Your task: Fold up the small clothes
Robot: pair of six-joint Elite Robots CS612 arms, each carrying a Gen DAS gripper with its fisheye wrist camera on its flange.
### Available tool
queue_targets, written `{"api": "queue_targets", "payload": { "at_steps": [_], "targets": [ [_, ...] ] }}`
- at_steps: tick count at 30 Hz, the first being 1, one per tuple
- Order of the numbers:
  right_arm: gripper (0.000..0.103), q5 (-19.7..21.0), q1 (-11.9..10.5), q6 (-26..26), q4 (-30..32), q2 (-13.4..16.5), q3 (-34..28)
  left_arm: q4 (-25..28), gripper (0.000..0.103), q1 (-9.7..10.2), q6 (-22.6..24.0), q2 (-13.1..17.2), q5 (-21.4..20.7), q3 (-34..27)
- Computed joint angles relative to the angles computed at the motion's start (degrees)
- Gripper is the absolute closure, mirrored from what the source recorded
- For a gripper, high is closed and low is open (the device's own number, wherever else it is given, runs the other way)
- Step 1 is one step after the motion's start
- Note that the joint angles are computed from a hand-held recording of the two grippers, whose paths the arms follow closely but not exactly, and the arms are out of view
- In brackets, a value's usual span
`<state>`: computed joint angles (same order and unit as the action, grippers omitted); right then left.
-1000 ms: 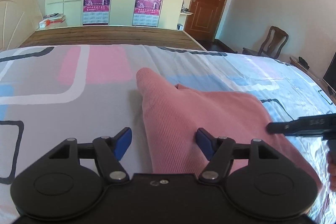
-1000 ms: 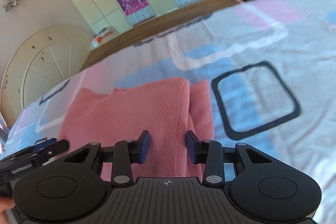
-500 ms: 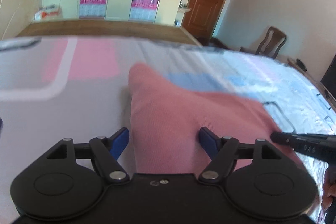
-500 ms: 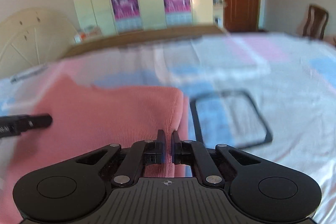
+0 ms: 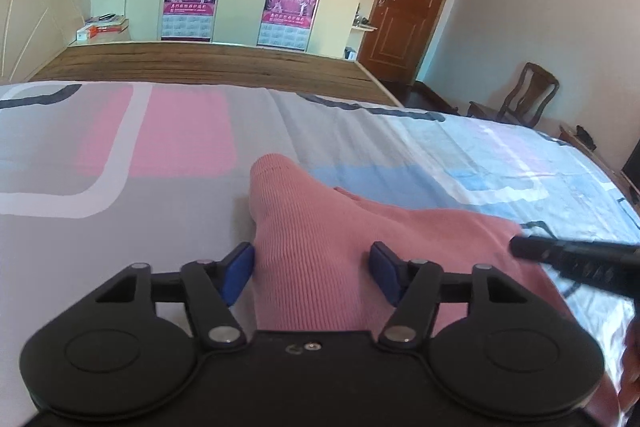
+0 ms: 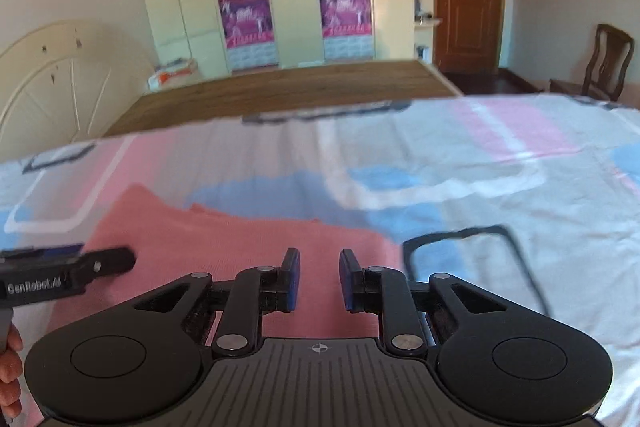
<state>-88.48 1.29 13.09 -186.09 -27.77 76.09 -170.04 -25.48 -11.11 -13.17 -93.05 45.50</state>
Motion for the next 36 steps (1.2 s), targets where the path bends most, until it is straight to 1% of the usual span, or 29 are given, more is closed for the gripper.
{"api": "queue_targets", "payload": {
  "at_steps": [1,2,3,4,5,6,7,8,9,10,11,12,13,15,16,17,18,20,21,22,23,25,27,28,29,31,33,36],
  "targets": [
    [0.082,-0.2,0.1,0.0,0.9,0.7,-0.9,0.7,0.042,-0.01,-0.4,0.5,0.4,-1.0],
    [0.082,-1.5,0.4,-0.5,1.3,1.4,-1.9,1.3,0.042,0.06,-0.7,1.1,0.7,-2.0],
    [0.082,-3.3,0.6,-1.5,1.3,2.1,-2.7,2.0,0.042,0.07,-0.7,1.5,1.0,-2.9],
    [0.082,-6.4,1.0,-3.4,1.9,3.0,-3.8,3.1,0.042,0.01,-0.7,2.0,1.3,-3.8],
    [0.082,-8.1,1.1,-4.4,2.3,3.5,-4.4,4.6,0.041,0.11,-1.2,2.5,1.1,-4.9],
    [0.082,-8.7,1.1,-4.6,1.7,4.1,-4.7,5.3,0.040,0.26,-2.2,2.9,0.7,-5.7],
    [0.082,-10.2,1.2,-5.1,1.2,4.6,-5.2,5.9,0.038,0.37,-2.9,3.2,0.4,-6.4],
    [0.082,-12.2,1.6,-6.7,0.9,5.1,-5.7,6.4,0.035,0.38,-3.0,3.6,0.6,-7.2],
    [0.082,-14.2,1.8,-7.9,0.3,5.6,-6.0,6.1,0.035,0.39,-3.1,3.7,1.0,-7.3],
    [0.082,-16.0,1.9,-7.4,0.9,5.9,-6.3,5.1,0.038,0.31,-3.4,3.6,2.2,-7.0],
    [0.081,-15.3,1.6,-4.8,0.7,5.9,-6.1,3.7,0.039,0.08,-3.4,3.4,4.5,-6.5],
    [0.081,-14.1,1.3,-3.0,0.8,5.7,-5.7,3.0,0.038,0.02,-3.0,3.6,5.7,-6.6],
    [0.081,-13.4,1.1,-2.9,1.4,5.4,-5.6,3.3,0.038,0.09,-2.9,3.9,6.1,-7.1],
    [0.081,-11.9,0.9,-3.1,1.8,4.8,-5.3,7.4,0.040,0.39,-3.6,4.7,5.2,-9.3],
    [0.081,-11.9,0.9,-1.8,0.6,4.4,-4.8,7.9,0.040,0.38,-3.4,5.1,5.4,-10.0],
    [0.081,-11.6,0.9,0.0,-1.6,4.1,-4.3,8.0,0.040,0.21,-2.2,5.3,6.1,-10.3],
    [0.081,-11.1,1.0,0.5,-3.1,3.9,-4.0,8.3,0.040,0.05,-1.4,5.5,6.7,-10.7],
    [0.081,-8.5,1.1,-1.2,-3.7,3.9,-4.3,9.2,0.038,-0.14,-0.2,5.9,7.7,-11.8],
    [0.081,-7.9,1.2,-2.6,-2.4,4.1,-4.9,9.6,0.038,-0.14,0.0,5.9,7.8,-11.9],
    [0.081,-8.4,1.3,-4.0,0.7,4.4,-5.8,9.7,0.038,-0.10,-0.3,5.7,7.6,-11.6],
    [0.081,-9.5,1.4,-4.6,2.6,4.8,-6.3,9.1,0.038,0.04,-0.8,5.1,6.9,-10.7],
    [0.081,-8.7,1.1,-3.8,1.7,5.0,-6.0,7.3,0.038,0.36,-2.7,3.2,5.7,-7.4],
    [0.081,-8.3,1.0,-3.2,1.9,4.1,-5.1,5.4,0.036,0.23,-2.4,1.0,5.7,-3.6],
    [0.081,-7.8,0.9,-2.7,1.1,3.5,-4.2,4.0,0.034,0.15,-2.3,-0.1,5.8,-1.4],
    [0.081,-7.0,0.7,-2.2,0.1,2.9,-3.2,2.6,0.031,0.11,-2.3,-1.3,5.7,0.7],
    [0.081,-4.6,0.5,-1.5,-2.8,1.4,-0.4,1.3,0.031,-0.05,-2.0,-3.1,5.7,4.1],
    [0.081,-2.9,0.8,-2.8,-4.9,-0.3,2.4,-0.3,0.031,-0.20,-1.6,-4.8,4.8,7.4],
    [0.081,-0.1,1.2,-4.2,-6.4,-2.1,5.9,-2.4,0.031,-0.62,-2.5,-6.8,4.5,11.4]
  ]
}}
